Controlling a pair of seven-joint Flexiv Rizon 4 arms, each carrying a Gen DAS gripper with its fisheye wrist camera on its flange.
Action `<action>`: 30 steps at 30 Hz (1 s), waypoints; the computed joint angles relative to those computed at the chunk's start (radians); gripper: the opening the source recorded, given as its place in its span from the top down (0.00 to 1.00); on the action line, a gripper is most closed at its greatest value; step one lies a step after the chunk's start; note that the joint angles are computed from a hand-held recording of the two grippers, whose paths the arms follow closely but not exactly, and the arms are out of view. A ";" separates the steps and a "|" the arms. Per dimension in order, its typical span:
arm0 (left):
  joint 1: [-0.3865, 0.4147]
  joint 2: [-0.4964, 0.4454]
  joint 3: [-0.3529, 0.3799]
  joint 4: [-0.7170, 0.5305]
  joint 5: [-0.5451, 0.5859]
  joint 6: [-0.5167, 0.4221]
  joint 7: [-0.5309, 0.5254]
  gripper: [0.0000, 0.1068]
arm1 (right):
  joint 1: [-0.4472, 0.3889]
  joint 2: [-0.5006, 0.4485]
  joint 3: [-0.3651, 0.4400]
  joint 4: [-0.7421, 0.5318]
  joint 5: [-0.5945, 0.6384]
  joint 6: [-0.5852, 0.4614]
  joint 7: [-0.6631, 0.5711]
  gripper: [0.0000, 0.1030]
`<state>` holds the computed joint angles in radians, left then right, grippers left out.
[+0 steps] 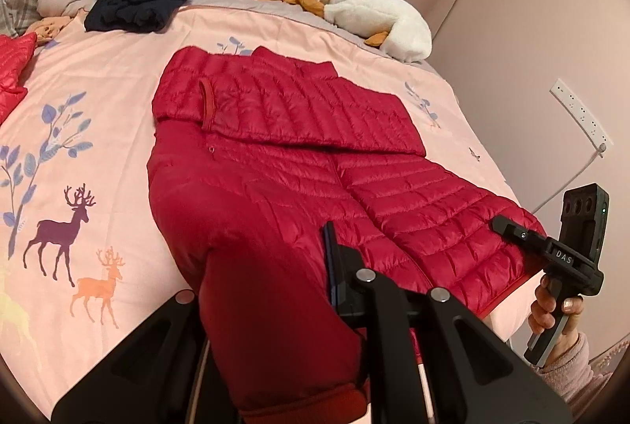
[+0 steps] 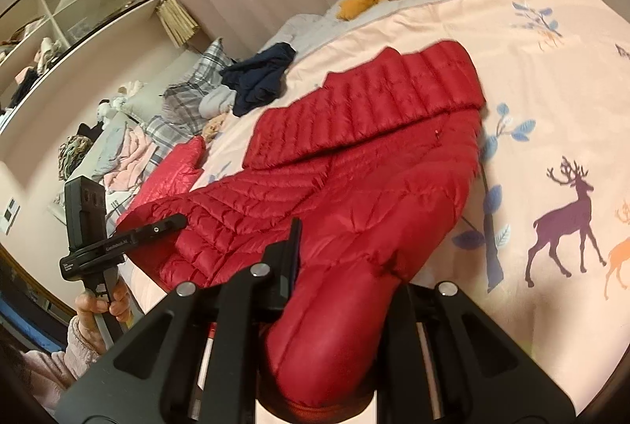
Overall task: Fold large clothes
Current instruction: 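Grasp the jacket hem with both grippers and lift it toward the collar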
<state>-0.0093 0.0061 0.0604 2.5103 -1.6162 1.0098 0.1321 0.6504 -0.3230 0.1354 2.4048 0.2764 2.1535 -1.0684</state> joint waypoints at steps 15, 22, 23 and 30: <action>0.082 0.118 0.078 0.019 0.188 -0.156 -0.040 0.89 | 0.059 0.176 0.044 0.052 0.096 -0.009 -0.204 0.86; 0.115 0.141 0.094 -0.005 0.218 -0.211 -0.052 0.89 | 0.084 0.251 0.099 0.037 0.235 -0.037 -0.382 0.86; 0.116 0.145 0.094 -0.004 0.217 -0.212 -0.050 0.89 | 0.075 0.259 0.115 0.040 0.234 -0.033 -0.390 0.86; 0.125 0.180 0.108 -0.013 0.219 -0.256 -0.029 0.89 | -0.017 0.283 0.196 0.091 0.099 0.054 -0.302 0.86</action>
<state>0.1154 0.1865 0.1680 2.4977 -1.3974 0.7539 0.1035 0.6329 -0.0404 0.3311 2.4958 0.3749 2.2074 -1.3705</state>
